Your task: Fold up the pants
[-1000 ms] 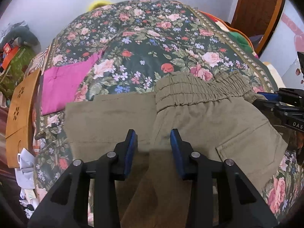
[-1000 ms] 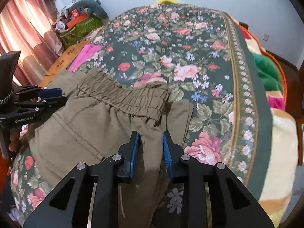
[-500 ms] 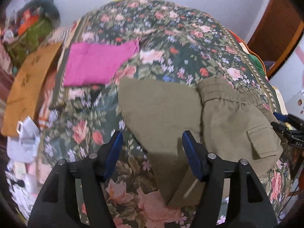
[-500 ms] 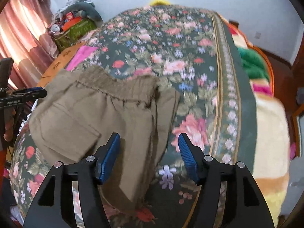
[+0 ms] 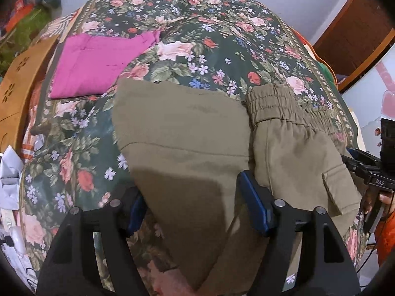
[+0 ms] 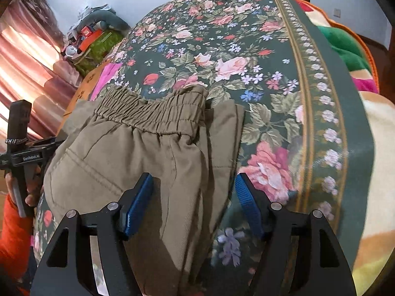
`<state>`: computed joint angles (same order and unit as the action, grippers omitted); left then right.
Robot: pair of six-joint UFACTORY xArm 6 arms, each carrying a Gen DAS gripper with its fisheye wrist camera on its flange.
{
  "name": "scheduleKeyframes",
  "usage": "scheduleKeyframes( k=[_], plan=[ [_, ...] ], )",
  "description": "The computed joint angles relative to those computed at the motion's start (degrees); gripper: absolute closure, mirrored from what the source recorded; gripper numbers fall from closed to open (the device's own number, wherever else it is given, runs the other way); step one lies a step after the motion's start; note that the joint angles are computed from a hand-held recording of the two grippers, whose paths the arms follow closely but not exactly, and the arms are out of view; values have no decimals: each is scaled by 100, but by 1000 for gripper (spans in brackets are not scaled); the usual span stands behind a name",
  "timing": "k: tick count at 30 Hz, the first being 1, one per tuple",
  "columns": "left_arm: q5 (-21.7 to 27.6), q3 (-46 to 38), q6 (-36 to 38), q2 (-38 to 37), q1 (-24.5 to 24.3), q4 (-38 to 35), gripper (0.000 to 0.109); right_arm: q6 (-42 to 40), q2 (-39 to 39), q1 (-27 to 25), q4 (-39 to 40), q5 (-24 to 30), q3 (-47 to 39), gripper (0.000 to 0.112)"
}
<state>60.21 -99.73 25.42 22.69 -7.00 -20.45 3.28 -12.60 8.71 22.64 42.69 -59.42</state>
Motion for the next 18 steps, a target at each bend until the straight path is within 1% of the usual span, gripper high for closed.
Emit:
scheduleKeyframes(
  k=[1,3,4,5,6,8,9,10,11,12,14,15,18],
  plan=[
    [31,-47,23,37,-3,-39,39,-31,33,-1,41,5,-23,47],
    [-32,-45,90,53,-13,-132,47,-64,104,2,106,21,-71,48],
    [-83,-10,158,38,-21,-186,53,-70,131,1,130,23,-90,50],
    [-150,20,181,29,-35,-188,61,-87,156,-1,164,33,-110,55],
    [-196,53,189,10,-45,-182,64,-96,192,0,183,52,-143,58],
    [-312,98,163,-13,-76,-127,74,-82,264,-1,218,72,-206,74],
    [-385,129,123,-34,-93,-84,76,-98,299,-16,276,84,-234,78],
    [-452,164,84,-60,-101,-40,81,-93,319,-26,288,90,-250,86],
    [-509,190,28,-83,-104,7,88,-106,321,-37,320,96,-257,89],
    [-509,178,26,-80,-90,9,89,-128,311,-34,340,109,-260,91],
    [-433,120,2,-71,-60,-24,92,-130,273,-5,277,54,-260,97],
    [-330,43,-28,-47,-50,50,93,-123,272,5,224,50,-284,98],
    [-360,107,21,-136,-44,50,97,-81,239,59,-28,24,-361,101]
  ],
)
